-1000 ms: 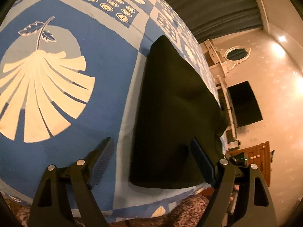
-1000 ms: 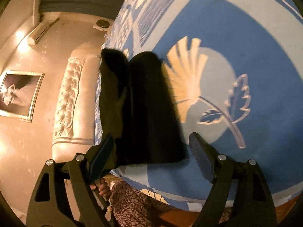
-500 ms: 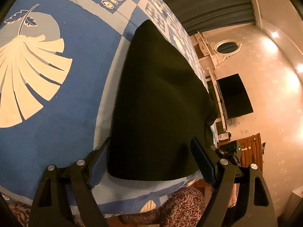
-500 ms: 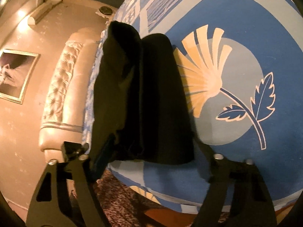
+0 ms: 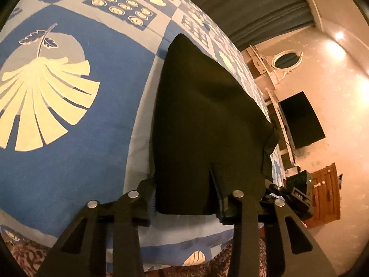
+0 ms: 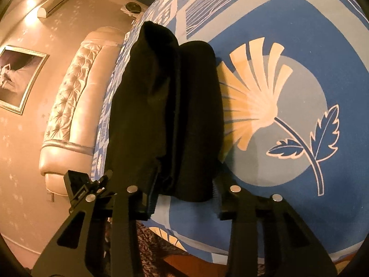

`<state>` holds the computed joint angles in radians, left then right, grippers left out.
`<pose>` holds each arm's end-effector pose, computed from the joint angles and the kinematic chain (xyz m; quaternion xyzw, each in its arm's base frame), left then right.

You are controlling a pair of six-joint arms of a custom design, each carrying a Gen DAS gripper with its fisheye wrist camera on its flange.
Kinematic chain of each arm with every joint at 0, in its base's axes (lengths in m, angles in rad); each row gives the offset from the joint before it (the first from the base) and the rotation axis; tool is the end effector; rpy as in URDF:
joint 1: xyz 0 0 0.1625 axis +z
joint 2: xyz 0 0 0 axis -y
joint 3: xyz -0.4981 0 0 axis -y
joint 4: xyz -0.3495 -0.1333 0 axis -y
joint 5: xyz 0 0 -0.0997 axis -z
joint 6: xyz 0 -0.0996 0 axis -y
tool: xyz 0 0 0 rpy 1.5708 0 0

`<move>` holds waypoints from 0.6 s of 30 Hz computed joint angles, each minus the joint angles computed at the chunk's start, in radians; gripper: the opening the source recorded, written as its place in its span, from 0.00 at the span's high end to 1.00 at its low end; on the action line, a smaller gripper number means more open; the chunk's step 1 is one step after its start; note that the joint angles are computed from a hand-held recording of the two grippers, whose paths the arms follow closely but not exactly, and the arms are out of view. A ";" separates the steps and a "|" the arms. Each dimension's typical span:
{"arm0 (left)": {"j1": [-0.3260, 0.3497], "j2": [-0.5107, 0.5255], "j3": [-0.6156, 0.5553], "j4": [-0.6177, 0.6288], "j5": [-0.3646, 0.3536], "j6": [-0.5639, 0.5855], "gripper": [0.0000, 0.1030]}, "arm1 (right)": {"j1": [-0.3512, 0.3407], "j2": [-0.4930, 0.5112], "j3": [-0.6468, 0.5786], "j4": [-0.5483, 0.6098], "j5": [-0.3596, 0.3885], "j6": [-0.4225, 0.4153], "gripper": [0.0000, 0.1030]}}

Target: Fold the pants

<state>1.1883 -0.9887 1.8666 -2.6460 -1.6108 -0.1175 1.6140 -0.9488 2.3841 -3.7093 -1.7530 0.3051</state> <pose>-0.1093 -0.6182 0.2316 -0.1334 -0.9860 0.0905 0.0436 0.1357 -0.4714 0.2108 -0.1531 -0.9228 0.3526 0.0247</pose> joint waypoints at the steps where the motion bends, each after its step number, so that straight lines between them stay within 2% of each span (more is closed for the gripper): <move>1: 0.001 0.000 -0.001 0.002 -0.003 -0.001 0.63 | -0.007 -0.004 0.002 0.005 0.011 -0.003 0.65; 3: 0.015 0.007 -0.016 0.022 -0.031 -0.001 0.59 | -0.041 -0.015 0.019 0.001 0.078 -0.013 0.62; 4: 0.025 0.010 -0.028 0.037 -0.052 0.006 0.54 | -0.064 -0.023 0.034 -0.006 0.117 -0.019 0.56; 6: 0.040 0.009 -0.050 0.067 -0.083 0.015 0.44 | -0.101 -0.032 0.059 -0.032 0.191 -0.026 0.52; 7: 0.044 0.005 -0.053 0.067 -0.092 0.014 0.33 | -0.105 -0.039 0.067 -0.040 0.204 -0.031 0.43; 8: 0.046 0.003 -0.054 0.055 -0.105 0.010 0.26 | -0.099 -0.053 0.072 -0.055 0.198 -0.041 0.30; 10: 0.059 -0.008 -0.069 0.039 -0.131 0.034 0.22 | -0.081 -0.075 0.072 -0.072 0.168 -0.070 0.15; 12: 0.068 -0.001 -0.113 0.063 -0.136 0.094 0.20 | -0.074 -0.096 0.058 -0.055 0.151 -0.100 0.14; 14: 0.073 0.020 -0.155 0.084 -0.135 0.130 0.19 | -0.088 -0.102 0.038 -0.028 0.173 -0.103 0.13; 18: 0.081 0.124 -0.304 0.206 -0.124 0.124 0.19 | -0.126 -0.076 -0.041 0.038 0.219 -0.081 0.13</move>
